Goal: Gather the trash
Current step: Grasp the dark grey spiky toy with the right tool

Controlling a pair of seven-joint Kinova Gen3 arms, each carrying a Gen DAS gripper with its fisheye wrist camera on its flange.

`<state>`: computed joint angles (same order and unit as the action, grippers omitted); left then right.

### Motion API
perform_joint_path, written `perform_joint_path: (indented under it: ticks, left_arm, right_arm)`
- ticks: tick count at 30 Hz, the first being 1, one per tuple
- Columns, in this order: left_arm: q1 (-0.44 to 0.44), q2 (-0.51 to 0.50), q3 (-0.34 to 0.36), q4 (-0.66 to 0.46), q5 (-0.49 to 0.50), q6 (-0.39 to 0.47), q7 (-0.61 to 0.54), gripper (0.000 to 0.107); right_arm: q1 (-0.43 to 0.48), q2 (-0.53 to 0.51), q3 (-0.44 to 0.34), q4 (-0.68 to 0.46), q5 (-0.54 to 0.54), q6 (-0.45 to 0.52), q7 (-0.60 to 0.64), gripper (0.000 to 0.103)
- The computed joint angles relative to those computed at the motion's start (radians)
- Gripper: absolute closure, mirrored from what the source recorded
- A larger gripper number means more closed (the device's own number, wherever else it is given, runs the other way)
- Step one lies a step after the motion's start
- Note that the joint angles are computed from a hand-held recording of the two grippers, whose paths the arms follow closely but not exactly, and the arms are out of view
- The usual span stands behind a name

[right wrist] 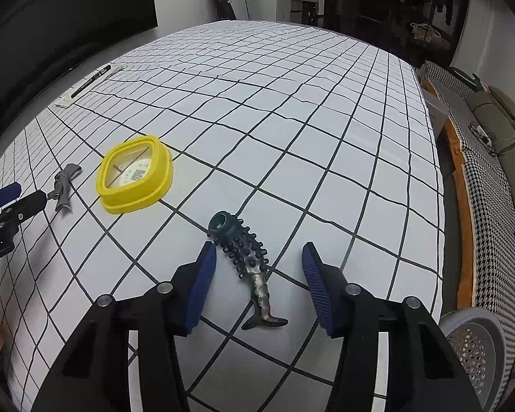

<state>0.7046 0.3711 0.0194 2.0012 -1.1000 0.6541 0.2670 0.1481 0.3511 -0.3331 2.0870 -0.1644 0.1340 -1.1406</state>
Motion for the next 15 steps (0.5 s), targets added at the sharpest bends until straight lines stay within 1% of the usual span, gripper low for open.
perform_joint_path:
  ticks: [1, 2, 3, 5, 6, 8, 12, 15]
  left_arm:
    - [0.000, 0.000, 0.000, 0.001, -0.001, -0.002, 0.001, 0.030]
    - [0.000, -0.001, -0.001, 0.002, -0.002, -0.002, 0.003, 0.030]
    - [0.000, -0.001, 0.000, 0.002, -0.003, -0.002, 0.003, 0.030]
    - [0.001, 0.000, 0.000, 0.001, -0.001, 0.001, 0.004, 0.030]
    - [0.001, -0.001, 0.001, 0.001, -0.001, 0.003, 0.006, 0.030]
    - [0.001, -0.004, 0.002, 0.000, 0.003, 0.009, 0.004, 0.030]
    - [-0.003, -0.013, 0.011, -0.001, 0.012, 0.007, -0.009, 0.028]
    - [-0.012, -0.016, 0.018, -0.008, 0.032, 0.003, -0.039, 0.028]
  right_arm:
    - [0.022, 0.002, -0.025, 0.000, -0.006, 0.001, 0.010, 0.063]
    - [0.025, 0.001, -0.031, 0.005, -0.008, -0.006, 0.014, 0.073]
    - [0.024, -0.001, -0.033, 0.009, -0.007, -0.013, 0.016, 0.078]
    - [-0.004, -0.008, -0.015, 0.021, 0.004, -0.030, -0.001, 0.078]
    - [0.007, -0.007, -0.028, 0.027, -0.002, -0.038, 0.004, 0.078]
    - [0.046, -0.002, -0.070, 0.033, -0.004, -0.050, -0.001, 0.078]
    - [0.169, 0.015, -0.185, 0.025, -0.020, -0.040, -0.001, 0.078]
    - [0.202, 0.013, -0.212, 0.029, -0.033, -0.036, 0.001, 0.078]
